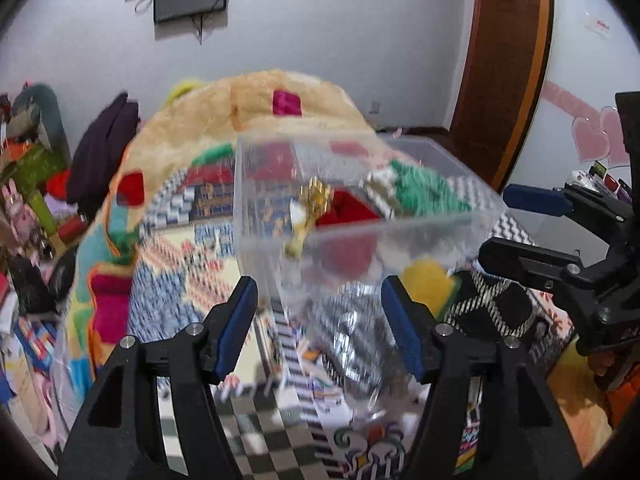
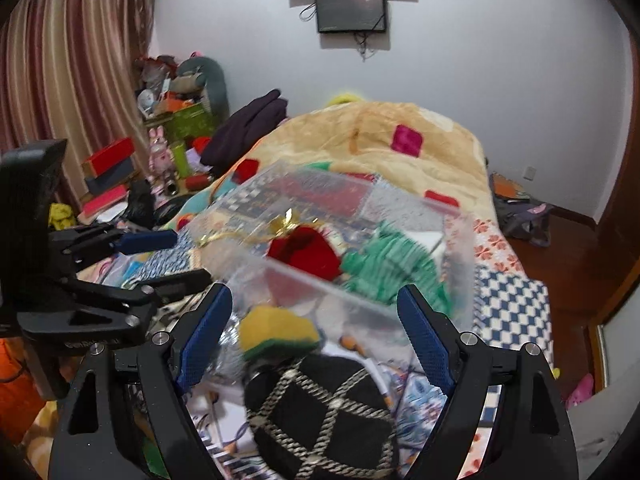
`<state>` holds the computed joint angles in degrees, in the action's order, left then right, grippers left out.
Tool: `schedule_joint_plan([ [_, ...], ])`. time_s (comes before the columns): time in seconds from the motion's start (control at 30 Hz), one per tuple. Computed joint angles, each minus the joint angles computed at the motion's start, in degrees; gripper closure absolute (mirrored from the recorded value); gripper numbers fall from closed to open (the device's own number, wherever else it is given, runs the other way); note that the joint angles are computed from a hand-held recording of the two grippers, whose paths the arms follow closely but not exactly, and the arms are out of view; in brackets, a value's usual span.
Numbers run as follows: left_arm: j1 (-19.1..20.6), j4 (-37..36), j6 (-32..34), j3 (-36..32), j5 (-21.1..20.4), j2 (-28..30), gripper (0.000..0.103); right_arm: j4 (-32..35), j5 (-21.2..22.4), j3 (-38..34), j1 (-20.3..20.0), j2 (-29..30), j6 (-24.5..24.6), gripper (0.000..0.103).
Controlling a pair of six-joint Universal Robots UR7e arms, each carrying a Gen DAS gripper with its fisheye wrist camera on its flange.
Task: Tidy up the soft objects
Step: 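Grasp the silver mesh scrubber with the left tool while the right tool grasps the yellow-green sponge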
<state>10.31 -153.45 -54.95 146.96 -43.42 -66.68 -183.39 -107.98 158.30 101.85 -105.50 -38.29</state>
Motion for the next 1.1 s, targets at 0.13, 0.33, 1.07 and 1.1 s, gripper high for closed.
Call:
schedule_joint_plan([
  [0.13, 1.1, -3.0, -0.1, 1.3, -2.4, 1.6, 0.039, -1.7, -0.5, 0.8, -0.5, 3.9, -0.4, 0.02],
  [0.33, 2.5, -10.3, 2.1, 2.5, -4.2, 4.4, 0.039, -2.3, -0.7, 0.9, -2.2, 8.1, -0.5, 0.02],
  [1.07, -1.4, -14.1, 1.9, 4.8, -4.9, 2.8, 0.094, 4.0, 4.8, 1.5, -4.6, 0.9, -1.1, 0.069],
  [1.1, -2.2, -12.8, 1.3, 4.9, -4.4, 2.0, 0.094, 5.0, 5.4, 1.5, -4.6, -0.2, -0.9, 0.069],
])
